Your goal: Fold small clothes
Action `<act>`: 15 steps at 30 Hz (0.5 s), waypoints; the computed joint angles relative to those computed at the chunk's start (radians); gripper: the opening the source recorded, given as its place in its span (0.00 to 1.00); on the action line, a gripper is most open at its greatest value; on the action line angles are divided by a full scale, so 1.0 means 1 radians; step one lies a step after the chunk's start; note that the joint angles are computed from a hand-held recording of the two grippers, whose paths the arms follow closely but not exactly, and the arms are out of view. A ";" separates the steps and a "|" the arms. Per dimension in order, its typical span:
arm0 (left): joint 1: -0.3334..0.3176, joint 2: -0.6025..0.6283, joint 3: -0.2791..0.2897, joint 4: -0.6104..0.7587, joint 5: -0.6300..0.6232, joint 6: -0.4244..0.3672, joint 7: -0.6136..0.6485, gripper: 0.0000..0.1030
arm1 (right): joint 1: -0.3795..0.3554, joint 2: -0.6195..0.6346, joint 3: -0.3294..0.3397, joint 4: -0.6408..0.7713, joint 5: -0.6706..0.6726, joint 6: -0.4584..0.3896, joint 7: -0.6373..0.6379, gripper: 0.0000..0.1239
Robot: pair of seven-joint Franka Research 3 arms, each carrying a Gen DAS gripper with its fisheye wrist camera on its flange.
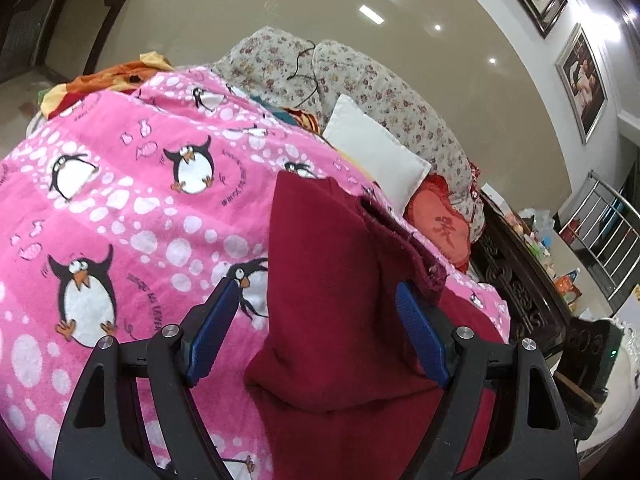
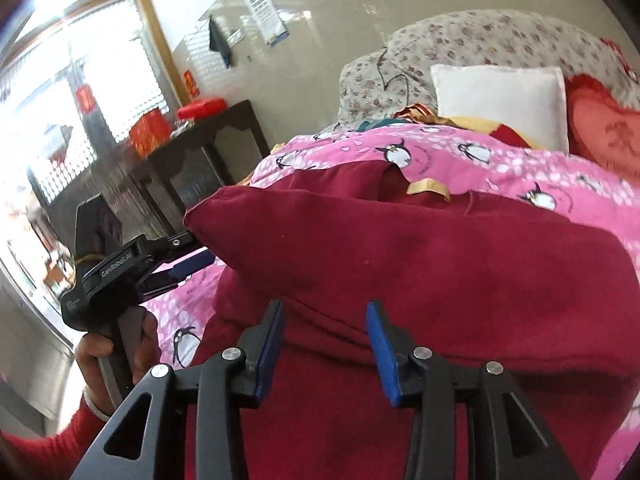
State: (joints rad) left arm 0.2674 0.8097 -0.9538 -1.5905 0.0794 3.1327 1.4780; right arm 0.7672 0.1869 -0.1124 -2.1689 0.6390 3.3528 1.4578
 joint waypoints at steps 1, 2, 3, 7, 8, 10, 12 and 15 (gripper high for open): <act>0.018 0.006 -0.018 -0.007 -0.003 0.009 0.002 0.79 | -0.002 -0.007 0.001 -0.006 0.004 0.000 0.002 0.33; 0.044 0.019 -0.047 -0.016 -0.005 0.022 0.002 0.79 | -0.018 -0.010 0.015 -0.012 0.001 0.006 0.010 0.33; 0.072 0.039 -0.079 -0.021 -0.004 0.032 -0.001 0.79 | -0.030 -0.019 0.027 -0.024 0.002 0.012 0.014 0.33; 0.117 0.110 -0.143 -0.003 0.025 0.030 -0.038 0.88 | 0.008 -0.044 -0.018 -0.047 0.071 0.012 -0.020 0.33; 0.110 0.115 -0.138 0.011 0.029 0.011 -0.049 0.89 | 0.051 -0.058 -0.059 -0.057 0.106 0.019 -0.052 0.33; 0.094 0.116 -0.129 0.032 0.030 -0.029 -0.044 0.89 | 0.192 -0.086 -0.177 -0.057 0.312 0.047 -0.244 0.33; 0.063 0.101 -0.100 0.047 0.022 -0.048 -0.026 0.89 | 0.295 -0.107 -0.249 -0.025 0.626 0.086 -0.553 0.33; -0.001 0.076 -0.035 0.080 -0.003 -0.072 -0.009 0.89 | 0.280 -0.146 -0.233 -0.043 0.800 0.144 -0.703 0.33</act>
